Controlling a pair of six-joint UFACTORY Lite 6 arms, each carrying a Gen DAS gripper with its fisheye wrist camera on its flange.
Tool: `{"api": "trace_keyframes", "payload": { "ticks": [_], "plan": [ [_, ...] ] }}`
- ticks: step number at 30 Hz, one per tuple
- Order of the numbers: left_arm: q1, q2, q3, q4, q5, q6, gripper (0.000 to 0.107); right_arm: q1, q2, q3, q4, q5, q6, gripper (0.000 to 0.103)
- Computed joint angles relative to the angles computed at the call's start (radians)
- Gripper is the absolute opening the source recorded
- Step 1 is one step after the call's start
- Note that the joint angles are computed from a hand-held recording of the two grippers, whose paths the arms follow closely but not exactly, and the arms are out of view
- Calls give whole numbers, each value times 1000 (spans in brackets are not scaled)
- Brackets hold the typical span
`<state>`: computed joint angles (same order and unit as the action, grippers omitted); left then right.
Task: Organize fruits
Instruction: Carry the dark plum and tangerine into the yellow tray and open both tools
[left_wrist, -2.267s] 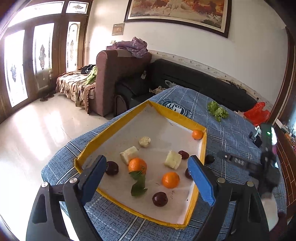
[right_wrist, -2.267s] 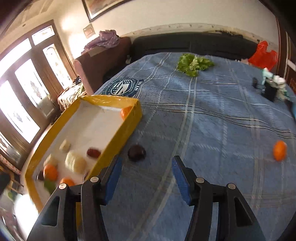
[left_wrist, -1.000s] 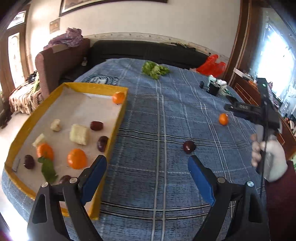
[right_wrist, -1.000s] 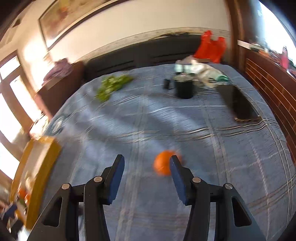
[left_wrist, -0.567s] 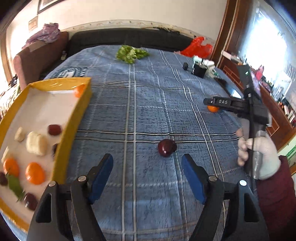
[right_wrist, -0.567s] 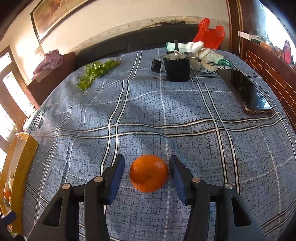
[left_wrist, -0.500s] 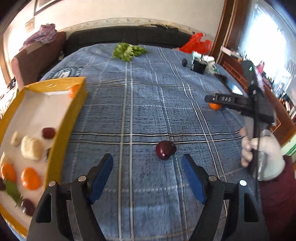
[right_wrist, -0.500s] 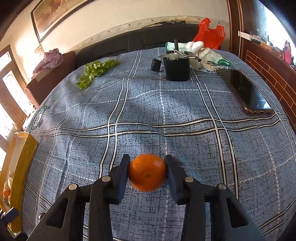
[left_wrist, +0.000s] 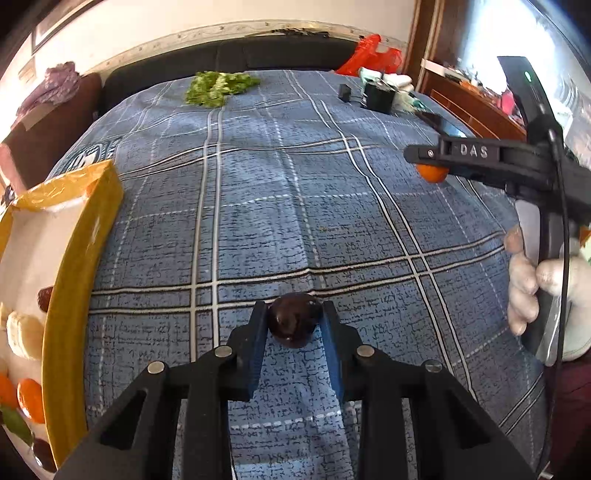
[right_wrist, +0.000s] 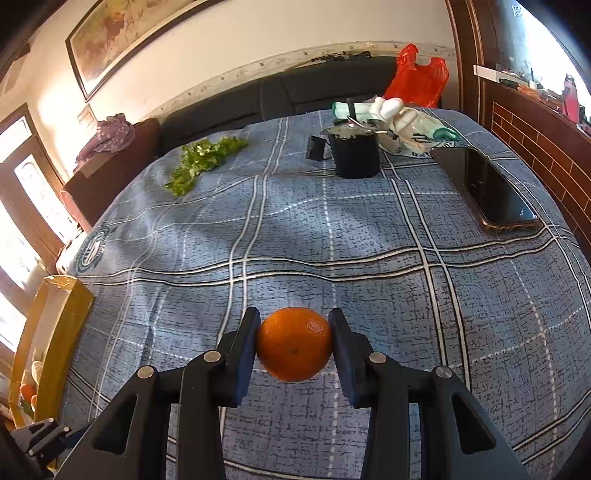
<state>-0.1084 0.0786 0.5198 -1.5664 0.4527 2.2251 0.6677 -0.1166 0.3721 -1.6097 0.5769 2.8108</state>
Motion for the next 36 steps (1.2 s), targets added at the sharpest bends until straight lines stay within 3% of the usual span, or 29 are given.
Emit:
{"api": "trace_keyframes", "payload": {
  "ticks": [5, 10, 14, 19, 26, 29, 36],
  "plan": [
    [141, -84, 0, 150, 89, -148, 28, 51, 26, 36, 28, 37, -27, 41],
    [404, -139, 84, 352, 258, -292, 28, 120, 57, 86, 67, 80, -65, 41],
    [585, -66, 247, 406, 321, -324, 28, 172, 110, 176, 123, 89, -126, 41],
    [672, 119, 508, 441, 318, -400, 28, 247, 197, 350, 140, 46, -166, 42],
    [615, 391, 854, 550, 277, -601, 28, 295, 502, 824, 260, -79, -450, 42],
    [592, 519, 1015, 630, 297, -722, 28, 314, 675, 1073, 425, -117, -676, 43],
    [559, 747, 1312, 761, 336, -935, 28, 339, 1072, 1658, 921, -77, -1306, 43]
  ]
}}
